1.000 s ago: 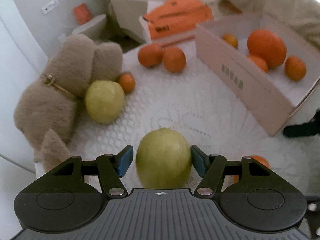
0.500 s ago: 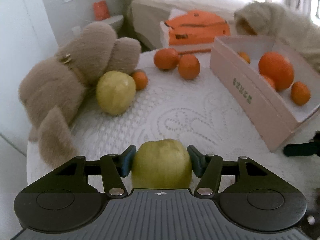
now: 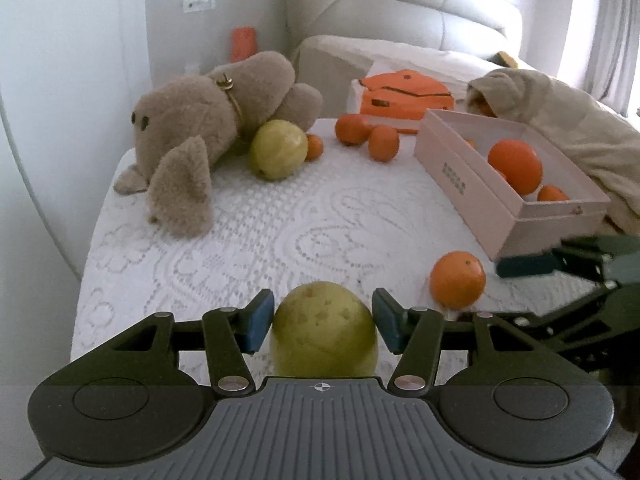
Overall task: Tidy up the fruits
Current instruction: 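Close the right gripper on the tangerine while the left gripper lifts the pear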
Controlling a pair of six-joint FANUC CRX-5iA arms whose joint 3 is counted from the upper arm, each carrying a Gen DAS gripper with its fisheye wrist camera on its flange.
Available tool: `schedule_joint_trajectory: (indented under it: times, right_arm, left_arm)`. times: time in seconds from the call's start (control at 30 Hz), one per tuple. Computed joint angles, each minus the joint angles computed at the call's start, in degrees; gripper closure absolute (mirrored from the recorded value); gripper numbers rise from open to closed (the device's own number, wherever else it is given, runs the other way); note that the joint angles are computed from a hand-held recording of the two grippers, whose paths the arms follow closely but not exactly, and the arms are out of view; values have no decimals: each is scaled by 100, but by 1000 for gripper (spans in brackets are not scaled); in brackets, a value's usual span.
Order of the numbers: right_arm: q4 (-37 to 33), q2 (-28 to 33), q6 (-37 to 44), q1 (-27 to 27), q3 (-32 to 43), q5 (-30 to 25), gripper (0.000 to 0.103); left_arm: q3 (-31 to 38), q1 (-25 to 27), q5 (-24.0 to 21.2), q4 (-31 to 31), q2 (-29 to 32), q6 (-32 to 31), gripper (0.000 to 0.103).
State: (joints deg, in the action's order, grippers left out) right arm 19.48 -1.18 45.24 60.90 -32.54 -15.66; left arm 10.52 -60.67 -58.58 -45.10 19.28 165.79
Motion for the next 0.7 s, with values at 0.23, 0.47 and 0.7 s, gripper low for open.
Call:
schedule_joint_trajectory:
  times: [0.23, 0.47, 0.7]
  right_arm:
    - [1214, 309, -621, 220, 192, -418, 31]
    - [919, 397, -244, 293, 404, -659, 36]
    - [1374, 316, -713, 274, 203, -575, 36]
  left_arm:
    - [-138, -39, 56, 78, -126, -112, 42]
    - [-302, 177, 289, 584, -236, -320, 39]
    - [-339, 339, 447, 753, -177, -173, 39]
